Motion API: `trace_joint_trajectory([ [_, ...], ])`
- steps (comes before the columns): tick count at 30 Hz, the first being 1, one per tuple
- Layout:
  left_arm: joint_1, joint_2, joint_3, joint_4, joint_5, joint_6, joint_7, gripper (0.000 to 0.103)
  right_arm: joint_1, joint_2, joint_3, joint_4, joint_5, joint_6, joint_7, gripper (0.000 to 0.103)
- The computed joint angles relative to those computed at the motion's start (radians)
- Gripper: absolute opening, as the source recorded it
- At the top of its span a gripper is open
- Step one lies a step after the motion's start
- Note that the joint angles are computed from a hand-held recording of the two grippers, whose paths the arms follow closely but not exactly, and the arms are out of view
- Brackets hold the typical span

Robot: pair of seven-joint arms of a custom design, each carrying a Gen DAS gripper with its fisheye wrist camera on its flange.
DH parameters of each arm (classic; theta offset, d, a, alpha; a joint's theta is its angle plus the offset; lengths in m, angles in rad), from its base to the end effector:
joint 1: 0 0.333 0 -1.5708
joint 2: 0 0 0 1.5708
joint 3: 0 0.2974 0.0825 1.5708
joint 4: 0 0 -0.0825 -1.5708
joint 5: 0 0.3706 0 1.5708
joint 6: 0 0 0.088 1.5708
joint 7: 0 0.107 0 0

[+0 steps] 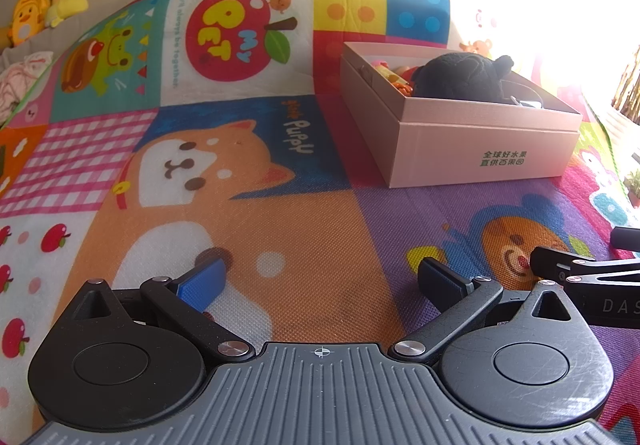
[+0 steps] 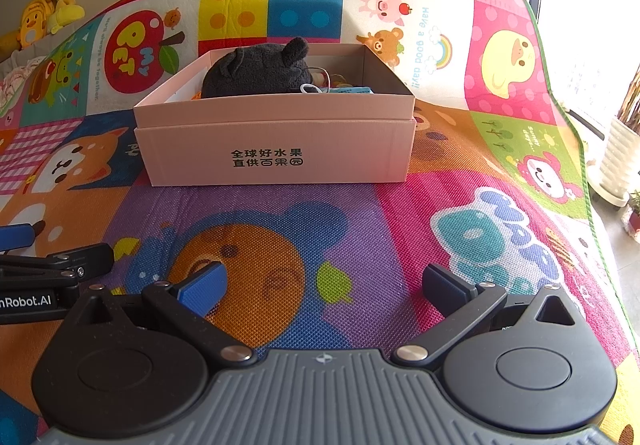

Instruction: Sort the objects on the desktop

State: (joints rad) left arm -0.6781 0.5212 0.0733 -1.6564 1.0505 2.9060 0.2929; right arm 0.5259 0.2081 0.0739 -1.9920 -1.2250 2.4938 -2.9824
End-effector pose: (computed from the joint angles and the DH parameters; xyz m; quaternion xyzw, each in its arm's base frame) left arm 0.5334 -0.4419 0.3588 -0.5380 0.7288 -0.3449 0.2459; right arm 0.4960 0.3436 0.3760 -0.5690 0.7055 -0.3301 0.2637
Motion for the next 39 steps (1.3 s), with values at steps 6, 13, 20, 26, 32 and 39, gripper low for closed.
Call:
trace_joint_trajectory([
  [6, 0.000, 0.000, 0.001, -0.001, -0.001, 0.001, 0.001, 0.103, 0.002, 0.002, 0.000, 0.002, 0.001, -0.002, -0.001, 0.103],
  [13, -0.002, 0.000, 0.002, 0.000, 0.000, 0.000, 0.000, 0.103, 0.001, 0.001, 0.000, 0.001, 0.001, -0.001, 0.000, 0.103],
  [20, 0.003, -0.001, -0.002, -0.001, -0.005, -0.001, 0.009, 0.103, 0.001, 0.001, 0.000, 0.002, 0.001, -0.001, 0.000, 0.103],
  [26, -0.003, 0.001, 0.000, 0.002, -0.005, -0.007, 0.009, 0.103, 0.002, 0.001, 0.000, 0.001, 0.001, -0.001, 0.000, 0.103],
  [32, -0.007, 0.005, 0.001, 0.013, -0.007, -0.020, 0.005, 0.103, 0.001, 0.001, 0.000, 0.002, 0.001, -0.002, -0.001, 0.103],
  [39, 0.034, -0.013, -0.059, -0.005, -0.170, -0.059, 0.185, 0.103, 0.001, 0.000, 0.000, 0.000, 0.000, -0.001, 0.001, 0.103],
])
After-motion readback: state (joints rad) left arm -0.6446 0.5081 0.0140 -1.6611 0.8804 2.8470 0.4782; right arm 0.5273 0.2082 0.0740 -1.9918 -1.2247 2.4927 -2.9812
